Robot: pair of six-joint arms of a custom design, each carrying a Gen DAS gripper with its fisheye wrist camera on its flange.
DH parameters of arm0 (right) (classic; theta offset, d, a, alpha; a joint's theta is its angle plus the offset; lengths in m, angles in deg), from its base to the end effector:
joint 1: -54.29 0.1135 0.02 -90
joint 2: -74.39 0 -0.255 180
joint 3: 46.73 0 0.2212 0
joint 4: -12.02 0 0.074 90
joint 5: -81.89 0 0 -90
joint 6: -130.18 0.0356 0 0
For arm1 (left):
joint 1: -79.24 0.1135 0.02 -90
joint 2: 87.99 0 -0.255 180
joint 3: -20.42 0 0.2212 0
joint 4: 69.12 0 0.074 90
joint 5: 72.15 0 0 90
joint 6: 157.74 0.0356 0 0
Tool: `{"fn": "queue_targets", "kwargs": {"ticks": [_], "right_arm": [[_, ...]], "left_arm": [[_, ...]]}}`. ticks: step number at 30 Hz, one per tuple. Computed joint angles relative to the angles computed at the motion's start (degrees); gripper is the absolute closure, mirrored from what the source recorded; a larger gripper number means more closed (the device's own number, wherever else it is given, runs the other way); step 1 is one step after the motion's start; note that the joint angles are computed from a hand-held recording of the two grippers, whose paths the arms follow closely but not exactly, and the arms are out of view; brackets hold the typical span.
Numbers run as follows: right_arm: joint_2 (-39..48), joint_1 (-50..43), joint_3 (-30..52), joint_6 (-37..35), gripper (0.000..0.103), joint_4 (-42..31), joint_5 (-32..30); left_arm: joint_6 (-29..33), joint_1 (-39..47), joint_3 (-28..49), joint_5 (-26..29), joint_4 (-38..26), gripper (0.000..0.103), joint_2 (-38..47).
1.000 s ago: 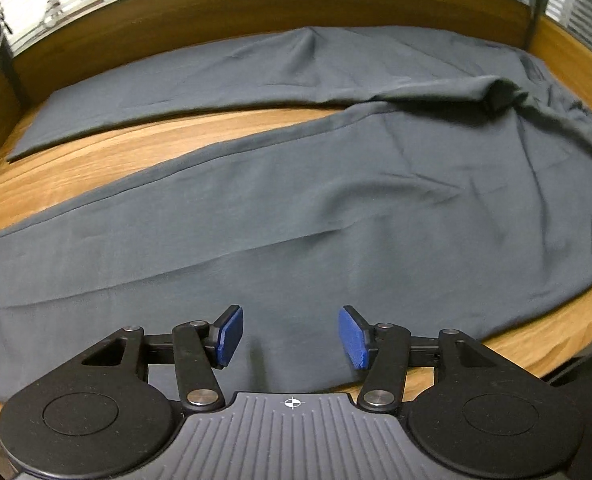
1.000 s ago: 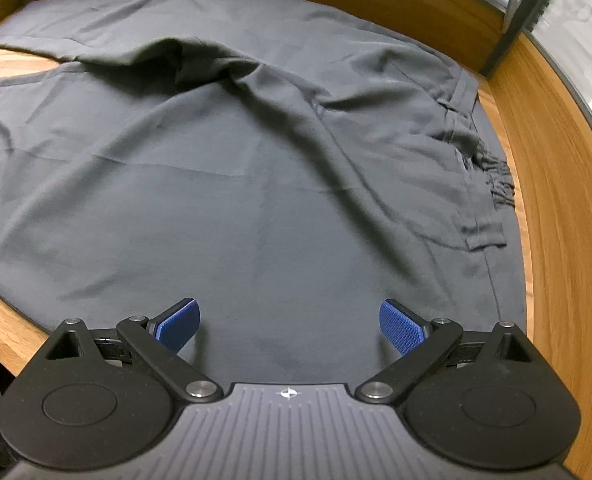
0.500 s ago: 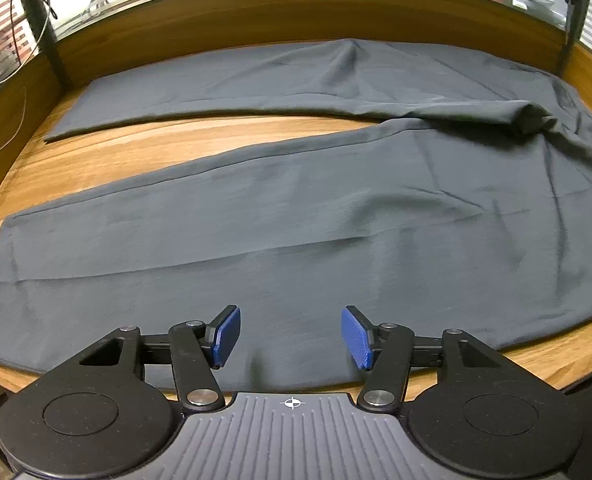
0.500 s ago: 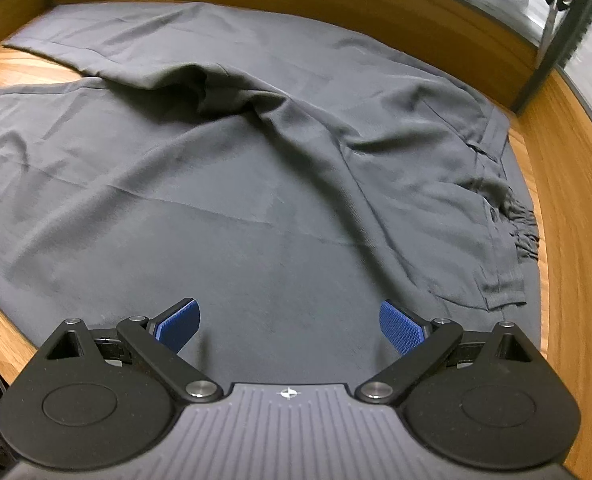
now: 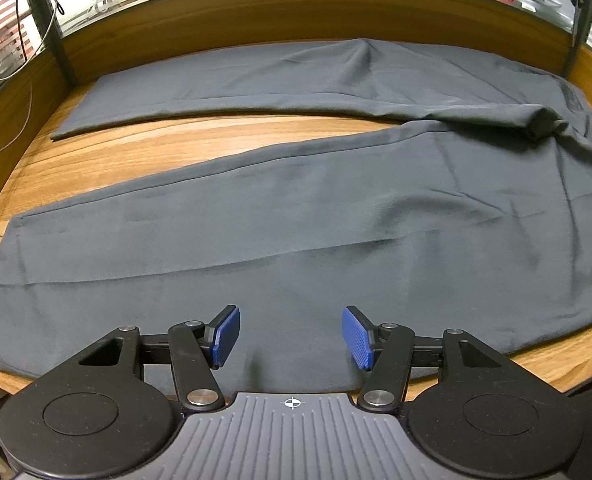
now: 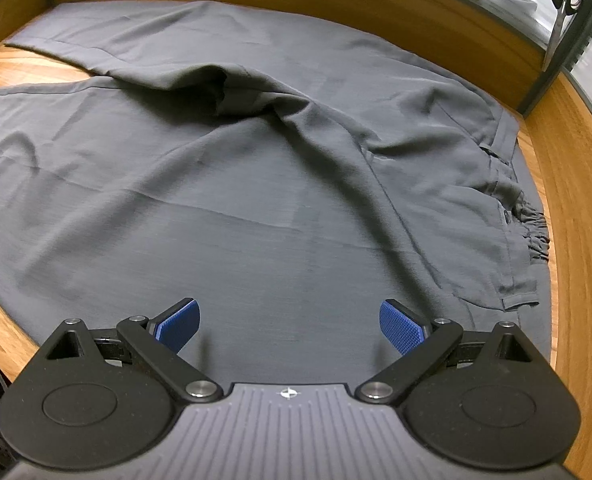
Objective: Fold clothes
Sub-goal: 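Move both open grippers over the spread grey trousers toward a leg hem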
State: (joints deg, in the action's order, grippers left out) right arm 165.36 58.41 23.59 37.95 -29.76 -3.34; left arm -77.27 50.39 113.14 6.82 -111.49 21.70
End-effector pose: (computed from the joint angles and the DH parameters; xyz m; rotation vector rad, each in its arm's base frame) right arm 0.2815 0.0173 0.1934 -0.1201 2.6549 -0.0999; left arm 0.3300 -0.1740 0.1953 0.3649 2.5501 0.0028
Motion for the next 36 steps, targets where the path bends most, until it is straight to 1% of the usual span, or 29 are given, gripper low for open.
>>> {"fn": "queue_targets", "kwargs": {"ticks": [10,22,29,36], "right_arm": [[-0.98,0.44,-0.60,0.80,0.004,-0.47,0.70],[-3.02,-1.08,-2.69,0.04,0.004,-0.27,0.42],[-2.79,-1.03,-2.39,-0.37,0.004,-0.28,0.14],[-1.86,-0.46,-1.94,-0.31,0.004,-0.63,-0.15]], "left_arm": [[0.62,0.28,0.11,0.45,0.43,0.042,0.21],[-0.17,-0.70,0.81,-0.09,0.06,0.042,0.58],[-0.64,-0.90,0.54,-0.34,-0.30,0.041,0.41],[0.15,-0.64,0.74,0.17,-0.26,0.041,0.98]]}}
